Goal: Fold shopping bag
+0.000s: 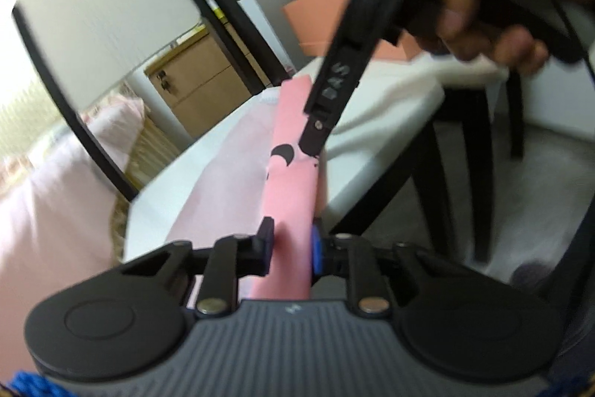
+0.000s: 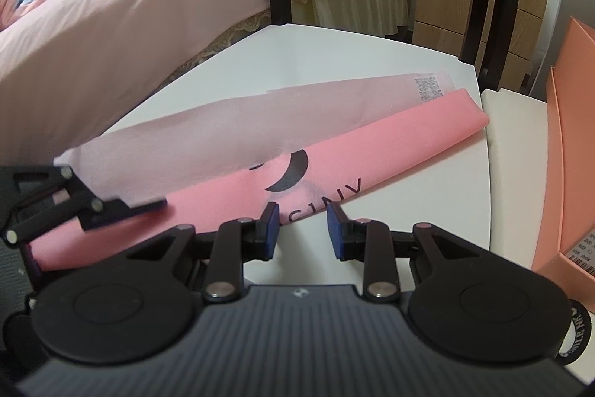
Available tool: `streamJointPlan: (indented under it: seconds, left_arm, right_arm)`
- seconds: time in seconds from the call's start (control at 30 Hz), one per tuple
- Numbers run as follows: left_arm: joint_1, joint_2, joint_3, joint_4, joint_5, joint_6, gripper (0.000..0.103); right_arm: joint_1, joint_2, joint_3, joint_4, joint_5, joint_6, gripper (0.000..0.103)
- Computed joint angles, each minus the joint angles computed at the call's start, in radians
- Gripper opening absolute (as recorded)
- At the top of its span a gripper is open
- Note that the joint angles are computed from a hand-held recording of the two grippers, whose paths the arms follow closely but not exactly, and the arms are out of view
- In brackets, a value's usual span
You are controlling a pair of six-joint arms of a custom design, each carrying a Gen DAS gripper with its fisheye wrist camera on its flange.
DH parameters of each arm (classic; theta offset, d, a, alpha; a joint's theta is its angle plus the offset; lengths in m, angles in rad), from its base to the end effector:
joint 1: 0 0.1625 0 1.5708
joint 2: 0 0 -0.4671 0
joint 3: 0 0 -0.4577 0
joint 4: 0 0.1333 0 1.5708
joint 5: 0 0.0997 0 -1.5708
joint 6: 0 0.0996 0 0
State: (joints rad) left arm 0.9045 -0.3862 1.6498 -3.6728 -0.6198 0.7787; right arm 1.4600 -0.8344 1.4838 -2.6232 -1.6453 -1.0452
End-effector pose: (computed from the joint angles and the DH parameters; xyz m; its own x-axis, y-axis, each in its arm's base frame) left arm -0.2523 -0.6677 -0.0624 -0.3011 0.2861 -0.9097 0.8777 0.4562 -0.1470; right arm 0.0357 -0.8179 0.1795 -0.5836 -0.7210 0.3736 -0.8035 0.5792 -0.1375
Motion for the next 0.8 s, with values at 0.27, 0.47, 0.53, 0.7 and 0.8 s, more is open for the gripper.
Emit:
streamJointPlan:
  seconds: [0.27,0.47,0.53,0.7,0.8]
  left_arm:
    - [0.067,-0.151,0.081,0.178,-0.247,-0.429,0.018]
    - [0.147,-0.231,0.117,0.248,-0.511,-0.786,0.01]
    - [0.188,-0.247,0.11,0.293,-0.618,-0.909,0.01]
    - [0.235,-0.259,0.097,0.335,-0.721,-1.028,0.008]
    - [0.251,-0.259,0.09,0.344,-0.758,-1.061,0.008]
  right_arm:
    - [-0.024,-0.045,0.035,-0.049,0.177,0.009,0.031]
    - [-0.028,-0.042,0.042,-0.1,0.211,-0.005,0.031]
    - [-0.028,-0.036,0.036,-0.104,0.208,-0.005,0.031]
    - [-0.025,-0.022,0.028,-0.113,0.197,-0.004,0.031]
    - [-0.022,-0.012,0.022,-0.103,0.185,-0.013,0.031]
